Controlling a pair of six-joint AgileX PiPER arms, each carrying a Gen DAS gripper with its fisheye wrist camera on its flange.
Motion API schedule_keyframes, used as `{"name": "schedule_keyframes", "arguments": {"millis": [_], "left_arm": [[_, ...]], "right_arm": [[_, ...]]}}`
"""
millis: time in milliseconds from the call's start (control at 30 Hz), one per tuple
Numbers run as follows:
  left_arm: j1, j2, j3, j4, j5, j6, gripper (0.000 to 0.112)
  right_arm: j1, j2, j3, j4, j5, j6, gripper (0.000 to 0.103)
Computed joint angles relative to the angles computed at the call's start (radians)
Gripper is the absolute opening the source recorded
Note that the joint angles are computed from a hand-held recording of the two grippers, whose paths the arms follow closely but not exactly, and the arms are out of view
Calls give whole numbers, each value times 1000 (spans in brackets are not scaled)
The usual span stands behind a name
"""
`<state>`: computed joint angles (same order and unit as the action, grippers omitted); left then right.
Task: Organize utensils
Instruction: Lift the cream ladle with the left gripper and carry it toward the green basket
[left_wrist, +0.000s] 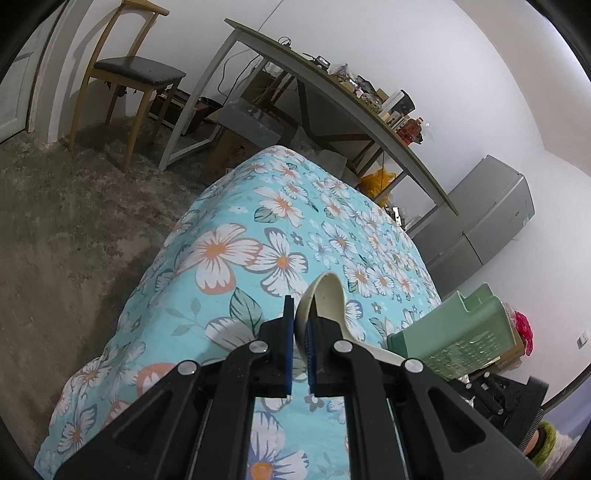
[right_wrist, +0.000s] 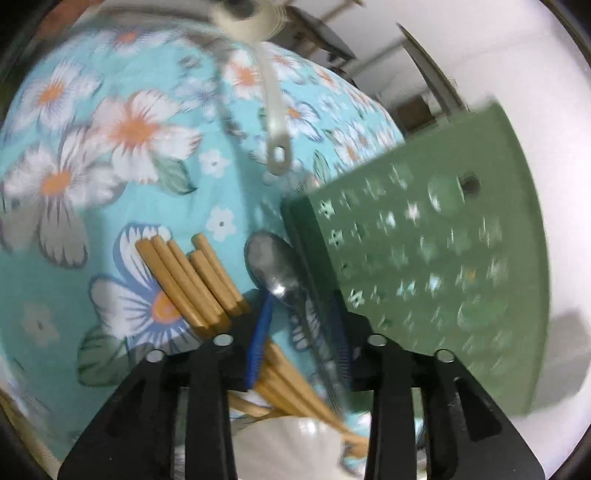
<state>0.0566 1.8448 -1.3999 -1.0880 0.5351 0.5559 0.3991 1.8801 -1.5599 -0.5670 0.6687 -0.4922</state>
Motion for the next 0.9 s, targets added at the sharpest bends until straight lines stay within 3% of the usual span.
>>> {"name": "schedule_keyframes", "arguments": {"millis": [167, 367, 500, 600, 633, 900], "left_arm": [[2, 6, -5, -9, 6, 6, 5], [0, 7, -7, -6, 6, 2, 5], [-5, 4, -3, 0, -5, -4, 5], [-9, -10, 14, -12, -21, 6, 5], [-9, -17, 23, -23, -24, 18, 5], [-26, -86, 92, -48, -71, 56, 5]], "right_arm": [[47, -35, 142, -128, -74, 30, 36], [51, -36, 95, -87, -59, -65, 35], [54, -46, 117, -117, -88, -28, 34], [40, 5, 30, -49, -55, -79, 27], [36, 13, 15, -19, -38, -97, 18], [59, -98, 223, -330, -196, 273, 7]]}}
